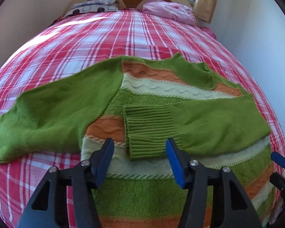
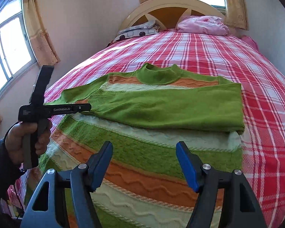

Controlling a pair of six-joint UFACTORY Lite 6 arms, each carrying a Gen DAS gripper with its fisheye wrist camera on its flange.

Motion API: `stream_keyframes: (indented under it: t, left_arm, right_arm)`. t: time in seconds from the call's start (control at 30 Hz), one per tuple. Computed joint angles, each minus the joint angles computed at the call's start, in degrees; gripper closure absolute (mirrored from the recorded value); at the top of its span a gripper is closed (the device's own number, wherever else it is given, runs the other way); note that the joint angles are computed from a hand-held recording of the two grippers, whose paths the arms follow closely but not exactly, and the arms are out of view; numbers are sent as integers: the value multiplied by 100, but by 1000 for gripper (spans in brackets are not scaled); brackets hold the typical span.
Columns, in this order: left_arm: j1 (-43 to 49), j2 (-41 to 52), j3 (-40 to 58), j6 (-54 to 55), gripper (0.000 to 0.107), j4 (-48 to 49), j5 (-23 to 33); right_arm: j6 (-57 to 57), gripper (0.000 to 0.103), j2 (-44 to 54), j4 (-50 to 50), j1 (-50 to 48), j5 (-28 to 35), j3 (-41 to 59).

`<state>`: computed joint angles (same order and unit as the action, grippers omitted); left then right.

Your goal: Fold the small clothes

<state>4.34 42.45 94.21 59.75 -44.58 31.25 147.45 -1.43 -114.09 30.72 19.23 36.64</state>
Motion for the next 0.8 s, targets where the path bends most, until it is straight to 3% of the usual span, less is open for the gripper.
stream_keyframes:
  t: [0.07, 0.1, 0.13, 0.23, 0.33, 0.63, 0.8]
  left_arm:
    - [-36, 127, 8, -35, 59, -111, -23]
    - [-24, 48, -141, 281, 69, -526, -124]
    - [-1, 24, -235, 540, 90, -814, -101]
    - [-75, -78, -362, 741, 101, -954, -53]
    - [-83, -261, -454, 902, 102, -1019, -134]
    - [460, -710, -585, 1279, 102, -1541, 346]
    - [606, -606, -789, 1665, 102, -1749, 17]
  right_arm:
    - [554, 33, -26, -417, 37, 220, -272]
    - [855, 33, -17, -640, 52, 318, -395]
    - [1137, 33, 57, -868, 42, 364, -438]
    - [1591, 33, 112, -1283, -70, 213, -486]
    - [1756, 33, 22, -1437, 19, 355, -615]
    - [1780, 33, 285, -1442, 21, 293, -504]
    - [1616, 32, 349, -1298, 8, 216, -410]
